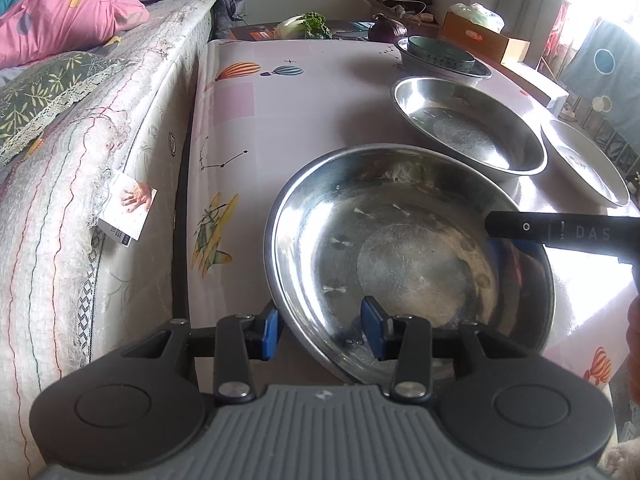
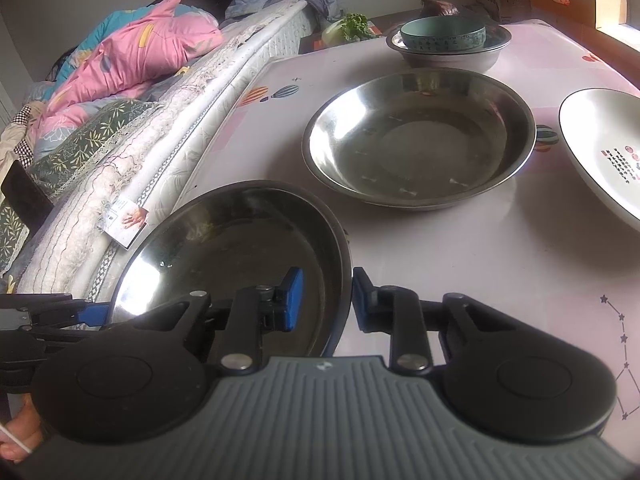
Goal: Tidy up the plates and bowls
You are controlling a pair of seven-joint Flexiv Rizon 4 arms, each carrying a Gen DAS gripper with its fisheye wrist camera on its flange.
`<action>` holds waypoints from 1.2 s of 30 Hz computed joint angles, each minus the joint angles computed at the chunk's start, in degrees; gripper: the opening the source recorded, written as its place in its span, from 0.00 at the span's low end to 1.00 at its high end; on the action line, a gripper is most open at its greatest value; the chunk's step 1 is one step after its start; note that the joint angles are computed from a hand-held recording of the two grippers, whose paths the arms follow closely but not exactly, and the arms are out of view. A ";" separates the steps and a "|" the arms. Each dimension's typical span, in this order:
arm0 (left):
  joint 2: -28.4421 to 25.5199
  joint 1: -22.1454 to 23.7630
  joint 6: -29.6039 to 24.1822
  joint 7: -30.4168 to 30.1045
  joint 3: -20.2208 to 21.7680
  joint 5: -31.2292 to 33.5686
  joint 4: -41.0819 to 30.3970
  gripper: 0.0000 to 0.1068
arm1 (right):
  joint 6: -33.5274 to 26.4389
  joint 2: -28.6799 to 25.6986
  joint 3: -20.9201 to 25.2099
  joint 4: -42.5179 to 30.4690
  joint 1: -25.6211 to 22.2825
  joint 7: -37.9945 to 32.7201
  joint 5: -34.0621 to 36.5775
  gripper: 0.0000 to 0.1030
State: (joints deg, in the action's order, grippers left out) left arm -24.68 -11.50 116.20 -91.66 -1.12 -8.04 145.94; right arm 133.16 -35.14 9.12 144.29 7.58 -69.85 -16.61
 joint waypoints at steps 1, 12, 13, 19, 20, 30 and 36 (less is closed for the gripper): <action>0.03 -0.41 -0.07 0.10 0.24 -0.30 -0.09 0.40 | 0.00 -0.10 0.15 -0.01 -0.29 0.31 -0.15 0.24; -0.01 1.33 -1.40 -0.82 -1.93 2.50 -1.48 0.40 | 0.58 0.14 -0.58 0.78 -0.33 0.52 1.68 0.24; -0.04 0.90 -1.84 -0.69 -1.70 2.22 -1.61 0.40 | 0.96 -0.09 -0.42 0.78 -0.85 0.65 1.35 0.24; -0.29 1.94 -2.53 -1.42 -2.40 2.89 -1.87 0.40 | 1.38 -0.51 -0.84 0.68 0.31 -0.15 2.60 0.24; -0.31 1.86 -2.59 -1.44 -2.30 2.88 -1.93 0.40 | 1.31 -0.56 -0.77 0.69 0.40 -0.10 2.73 0.24; -0.92 0.88 -3.15 -1.30 -1.49 1.86 -2.94 0.44 | 1.16 -0.75 -0.59 0.58 0.67 -0.01 2.99 0.24; -0.92 0.86 -3.20 -1.26 -1.49 1.80 -2.97 0.45 | 1.29 -0.73 -0.76 0.67 1.34 -0.37 3.77 0.24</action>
